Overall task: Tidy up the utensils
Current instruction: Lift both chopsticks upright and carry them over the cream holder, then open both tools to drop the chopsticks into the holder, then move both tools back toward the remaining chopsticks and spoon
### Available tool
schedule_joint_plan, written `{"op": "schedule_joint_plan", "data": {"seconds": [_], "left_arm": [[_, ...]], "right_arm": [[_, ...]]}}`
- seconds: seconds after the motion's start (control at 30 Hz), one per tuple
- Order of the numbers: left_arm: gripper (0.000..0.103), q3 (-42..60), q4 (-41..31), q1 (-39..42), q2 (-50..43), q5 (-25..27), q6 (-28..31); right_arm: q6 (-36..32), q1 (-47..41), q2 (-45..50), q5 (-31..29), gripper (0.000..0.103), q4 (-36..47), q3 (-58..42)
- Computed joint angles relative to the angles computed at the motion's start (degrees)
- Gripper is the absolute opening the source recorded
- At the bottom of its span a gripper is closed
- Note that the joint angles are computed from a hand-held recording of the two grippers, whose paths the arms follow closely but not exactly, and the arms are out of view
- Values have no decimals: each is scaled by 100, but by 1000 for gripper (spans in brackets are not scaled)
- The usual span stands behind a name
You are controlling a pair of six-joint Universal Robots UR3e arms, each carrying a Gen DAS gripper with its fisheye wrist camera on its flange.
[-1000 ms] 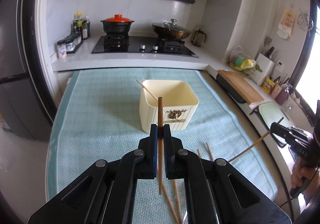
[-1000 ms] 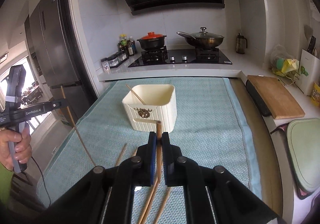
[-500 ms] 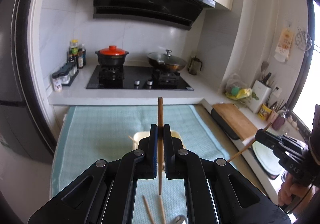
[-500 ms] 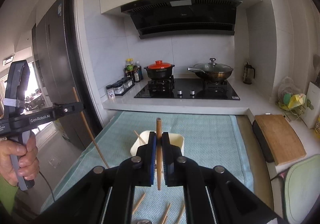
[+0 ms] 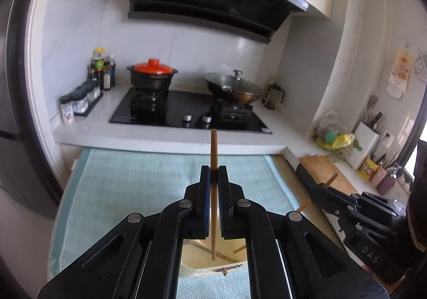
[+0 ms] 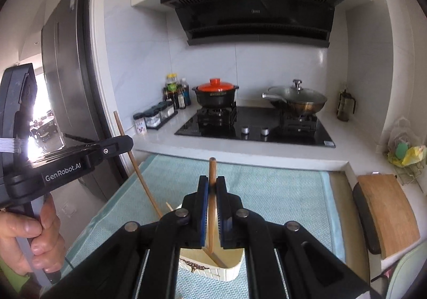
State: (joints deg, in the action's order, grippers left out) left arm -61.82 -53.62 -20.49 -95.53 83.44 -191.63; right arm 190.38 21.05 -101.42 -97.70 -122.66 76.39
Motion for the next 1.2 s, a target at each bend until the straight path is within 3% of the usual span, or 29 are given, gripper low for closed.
{"op": "schedule_joint_plan", "data": {"seconds": [0.27,0.43,0.47,0.53,0.57,0.6,0.63,0.73,0.8,0.9,0.97,1.0,1.1,1.2], "left_arm": [[4,-467,37,73,-510,-17,91],[5,-247,-111,16,-797,126,51],[13,-191,-147,7,-823,170,36],[42,-150,-168,7,-783,255,-29],[61,-275,-22,-1,-670,341,-82],[70,-457,169,-3,-514,423,-103],[73,-599,281,13,-364,464,-70],[81,-999,383,22,170,638,80],[94,-1507,570,-22,711,835,171],[101,-2541,883,-171,1737,1270,280],[101,-3236,751,-146,2539,1249,450],[101,-3568,573,-97,2956,1169,529],[101,-4669,29,49,4321,935,645],[101,-5699,-409,-94,5528,999,443]], "right_arm": [[-66,-772,315,1076,6,116,602],[15,-880,483,1183,7,-140,650],[44,-868,513,1168,7,-155,606],[113,-825,514,1089,7,-163,517],[141,-800,484,1064,9,-158,476],[148,-782,452,1056,9,-131,421],[145,-741,410,1008,12,-98,366],[76,-491,118,687,28,-64,325],[43,-271,-198,423,34,-77,397],[21,67,-845,121,39,22,618],[40,297,-1452,-4,62,51,962],[79,470,-1739,-151,65,69,1144],[579,1743,-2228,-1467,75,153,1640],[1674,3297,-2399,-2884,77,613,2094]]}}
